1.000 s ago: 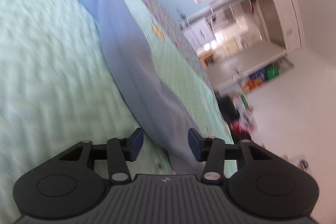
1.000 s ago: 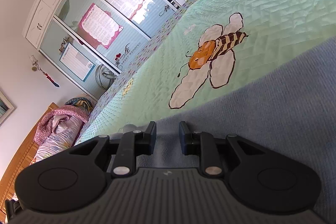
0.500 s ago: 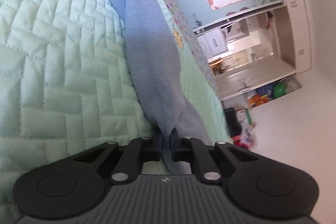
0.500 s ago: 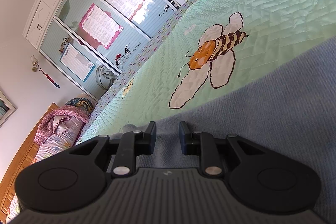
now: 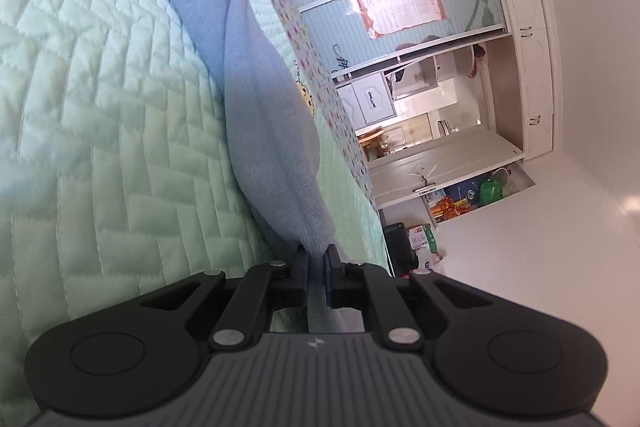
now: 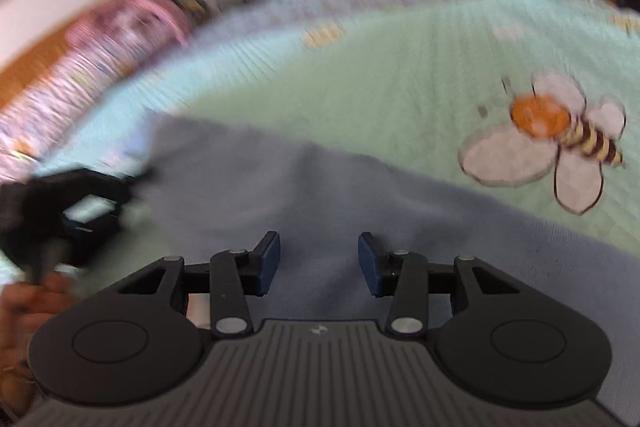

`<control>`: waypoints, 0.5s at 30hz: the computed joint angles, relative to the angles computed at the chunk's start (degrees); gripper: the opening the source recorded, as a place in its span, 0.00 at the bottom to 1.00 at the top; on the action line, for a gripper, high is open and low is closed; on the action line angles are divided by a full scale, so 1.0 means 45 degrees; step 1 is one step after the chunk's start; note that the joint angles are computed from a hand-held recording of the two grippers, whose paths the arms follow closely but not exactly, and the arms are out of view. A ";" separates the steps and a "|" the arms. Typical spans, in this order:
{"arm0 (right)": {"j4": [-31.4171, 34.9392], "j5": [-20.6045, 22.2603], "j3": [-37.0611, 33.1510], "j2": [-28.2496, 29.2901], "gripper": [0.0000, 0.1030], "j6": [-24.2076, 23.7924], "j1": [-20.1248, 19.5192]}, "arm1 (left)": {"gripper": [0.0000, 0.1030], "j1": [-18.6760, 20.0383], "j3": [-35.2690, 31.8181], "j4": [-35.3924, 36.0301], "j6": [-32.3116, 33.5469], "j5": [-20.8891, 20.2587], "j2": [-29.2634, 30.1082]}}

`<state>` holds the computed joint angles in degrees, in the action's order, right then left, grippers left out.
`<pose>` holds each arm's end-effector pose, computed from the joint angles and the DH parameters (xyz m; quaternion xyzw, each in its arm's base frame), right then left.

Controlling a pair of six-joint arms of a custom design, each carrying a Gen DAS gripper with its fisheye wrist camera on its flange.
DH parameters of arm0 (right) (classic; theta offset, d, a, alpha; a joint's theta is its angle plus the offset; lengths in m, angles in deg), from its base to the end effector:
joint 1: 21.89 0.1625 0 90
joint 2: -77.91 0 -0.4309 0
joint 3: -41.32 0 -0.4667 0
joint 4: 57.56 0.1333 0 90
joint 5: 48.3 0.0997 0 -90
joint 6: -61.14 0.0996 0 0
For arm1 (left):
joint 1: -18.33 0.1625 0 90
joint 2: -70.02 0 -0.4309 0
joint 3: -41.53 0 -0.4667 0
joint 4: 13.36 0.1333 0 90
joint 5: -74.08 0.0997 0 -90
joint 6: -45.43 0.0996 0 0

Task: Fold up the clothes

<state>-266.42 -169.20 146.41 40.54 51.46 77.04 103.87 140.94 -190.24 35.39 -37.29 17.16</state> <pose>0.1818 -0.6279 0.0162 0.0271 -0.8766 0.4144 0.2430 0.0409 -0.7225 0.1610 -0.0189 -0.9244 0.3141 0.2154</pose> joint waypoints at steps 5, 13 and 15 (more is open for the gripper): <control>-0.1038 -0.0246 -0.0797 0.0356 0.00 0.0206 -0.0570 | 0.07 0.0065 -0.0371 0.0320 0.0154 -0.0275 0.0274; -0.2617 -0.2945 -0.0312 0.0973 0.25 -0.2098 0.1700 | 0.07 0.0384 -0.0353 0.0421 -0.0653 -0.1113 0.0297; -0.1621 -0.4140 -0.0798 0.1569 0.25 -0.3174 0.2306 | 0.07 0.0464 -0.0414 0.0536 -0.0803 -0.1380 0.0326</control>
